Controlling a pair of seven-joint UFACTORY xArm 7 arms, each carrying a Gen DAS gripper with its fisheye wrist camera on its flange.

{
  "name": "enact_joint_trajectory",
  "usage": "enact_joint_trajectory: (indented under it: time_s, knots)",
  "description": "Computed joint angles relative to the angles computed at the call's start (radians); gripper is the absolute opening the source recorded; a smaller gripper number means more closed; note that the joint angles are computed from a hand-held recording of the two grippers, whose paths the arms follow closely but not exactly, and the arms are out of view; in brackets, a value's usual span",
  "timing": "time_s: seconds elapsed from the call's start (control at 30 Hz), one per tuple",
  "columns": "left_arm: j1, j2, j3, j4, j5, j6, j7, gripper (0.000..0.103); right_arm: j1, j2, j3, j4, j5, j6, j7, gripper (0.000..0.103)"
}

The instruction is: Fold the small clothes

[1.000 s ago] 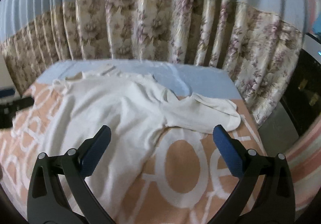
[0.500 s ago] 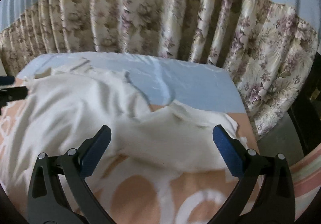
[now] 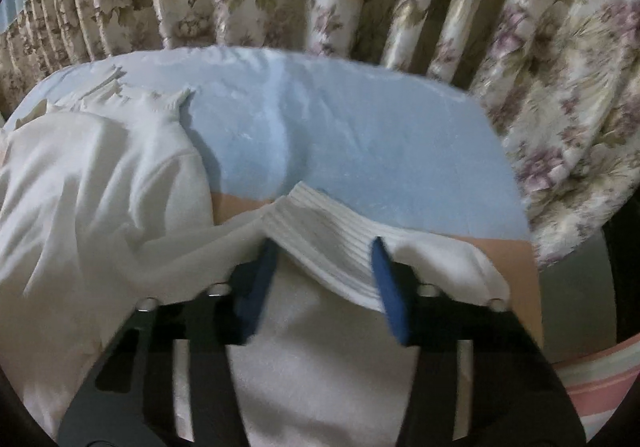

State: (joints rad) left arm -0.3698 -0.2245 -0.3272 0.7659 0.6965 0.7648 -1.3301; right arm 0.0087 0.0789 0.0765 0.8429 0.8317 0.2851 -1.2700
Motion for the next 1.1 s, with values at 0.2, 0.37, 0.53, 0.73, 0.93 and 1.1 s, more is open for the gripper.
enact_joint_trajectory:
  time_s: [0.2, 0.37, 0.53, 0.73, 0.93, 1.1]
  knots:
    - [0.007, -0.039, 0.008, -0.052, -0.012, -0.033, -0.004, 0.102, -0.036, -0.015, 0.01, 0.01, 0.128, 0.06, -0.055, 0.01]
    - [0.028, -0.138, 0.017, -0.144, -0.067, -0.06, 0.01, 0.102, 0.015, -0.175, -0.036, -0.051, 0.375, 0.206, -0.165, 0.01]
    - [0.062, -0.271, -0.011, -0.223, -0.102, -0.007, 0.044, 0.102, 0.123, -0.269, -0.051, -0.078, 0.443, 0.376, -0.088, 0.01]
    - [0.094, -0.424, -0.008, -0.311, -0.201, 0.016, 0.105, 0.102, 0.277, -0.19, 0.044, -0.032, 0.354, 0.376, 0.067, 0.01]
    - [0.129, -0.446, -0.024, -0.337, -0.238, -0.023, 0.153, 0.102, 0.323, -0.178, 0.065, -0.046, 0.211, 0.358, 0.159, 0.042]
    - [0.173, -0.297, -0.041, -0.3, -0.23, -0.174, 0.158, 0.102, 0.277, -0.27, -0.007, -0.092, 0.174, 0.327, 0.203, 0.047]
